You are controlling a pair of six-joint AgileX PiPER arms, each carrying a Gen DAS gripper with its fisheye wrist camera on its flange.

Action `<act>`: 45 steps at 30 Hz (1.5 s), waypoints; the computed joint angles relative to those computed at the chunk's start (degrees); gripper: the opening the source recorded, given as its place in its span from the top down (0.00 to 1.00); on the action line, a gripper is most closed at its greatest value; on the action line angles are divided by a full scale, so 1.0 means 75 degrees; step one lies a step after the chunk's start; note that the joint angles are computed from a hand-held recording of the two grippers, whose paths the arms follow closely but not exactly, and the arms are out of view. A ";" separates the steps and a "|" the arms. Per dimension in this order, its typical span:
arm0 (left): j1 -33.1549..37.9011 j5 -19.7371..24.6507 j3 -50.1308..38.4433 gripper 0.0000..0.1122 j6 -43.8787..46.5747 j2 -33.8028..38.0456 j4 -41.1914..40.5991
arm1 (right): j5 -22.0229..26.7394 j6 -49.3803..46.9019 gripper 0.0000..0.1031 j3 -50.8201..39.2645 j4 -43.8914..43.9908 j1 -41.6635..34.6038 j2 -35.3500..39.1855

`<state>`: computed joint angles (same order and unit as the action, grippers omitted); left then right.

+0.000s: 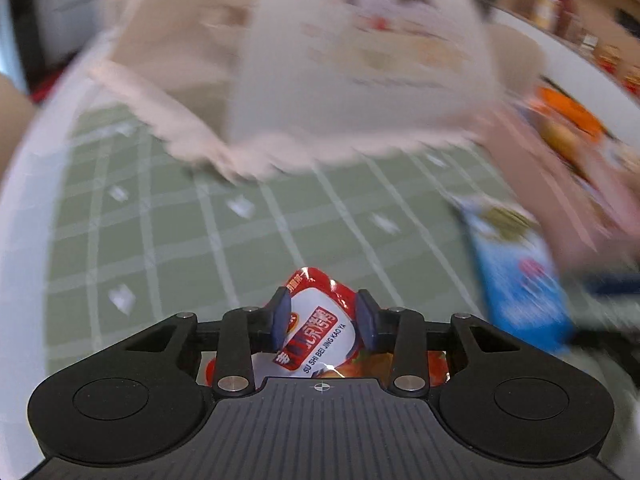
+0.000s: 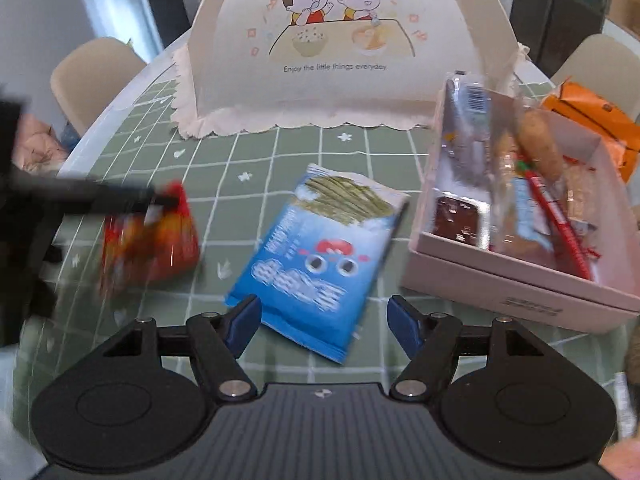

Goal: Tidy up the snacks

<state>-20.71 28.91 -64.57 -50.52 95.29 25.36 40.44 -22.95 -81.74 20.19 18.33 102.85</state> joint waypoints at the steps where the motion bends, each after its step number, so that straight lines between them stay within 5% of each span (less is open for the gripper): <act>1: -0.0098 -0.0205 0.0330 0.66 0.0207 -0.0256 -0.0273 | 0.0008 -0.0245 0.32 -0.0090 0.0203 0.0130 0.0054; 6: -0.0646 -0.0440 0.1996 0.70 -0.2535 -0.2002 0.0839 | -0.0012 -0.0904 0.21 -0.0452 0.0381 0.0874 0.0362; 10: -0.1144 0.0469 0.3073 0.70 -0.5354 -0.3713 0.1994 | -0.1061 0.1918 0.21 -0.0209 -0.1972 0.1472 0.0465; 16: -0.1970 0.1723 0.3422 0.70 -0.6332 -0.4486 0.1587 | -0.0981 0.6430 0.20 -0.0294 -0.5038 0.1876 0.1001; 19: -0.2573 0.2473 0.3027 0.70 -0.6457 -0.4149 0.1493 | -0.1188 0.7014 0.19 -0.0264 -0.6099 0.2058 0.1163; 21: -0.2737 0.2576 0.2872 0.70 -0.6433 -0.3894 0.1445 | -0.1295 0.6024 0.27 -0.0127 -0.5300 0.1970 0.0982; 23: -0.2787 0.2540 0.2761 0.70 -0.6360 -0.3759 0.1376 | -0.1520 0.4740 0.45 0.0268 -0.4414 0.1928 0.0619; 25: -0.2799 0.2425 0.2684 0.70 -0.6302 -0.3674 0.1346 | -0.1518 0.3213 0.50 0.0700 -0.3071 0.1793 0.0227; 28: -0.2857 0.2377 0.2507 0.70 -0.6160 -0.3521 0.1390 | -0.0892 0.0921 0.64 0.1320 -0.0921 0.1510 -0.0403; 31: -0.2805 0.2234 0.2352 0.70 -0.6007 -0.3343 0.1396 | -0.0460 -0.0566 0.64 0.2123 0.0286 0.1295 -0.1064; 34: -0.2767 0.2178 0.2259 0.70 -0.5975 -0.3202 0.1421 | -0.0424 -0.1614 0.58 0.2692 0.0970 0.1117 -0.1581; 37: -0.2935 0.2382 0.2285 0.70 -0.6354 -0.3227 0.1632 | -0.0556 -0.2162 0.19 0.2762 0.1381 0.1009 -0.1794; 45: -0.4049 0.3715 0.2927 0.70 -0.7302 -0.4235 0.1909 | -0.0220 0.0644 0.18 0.0973 0.0428 0.1706 -0.0330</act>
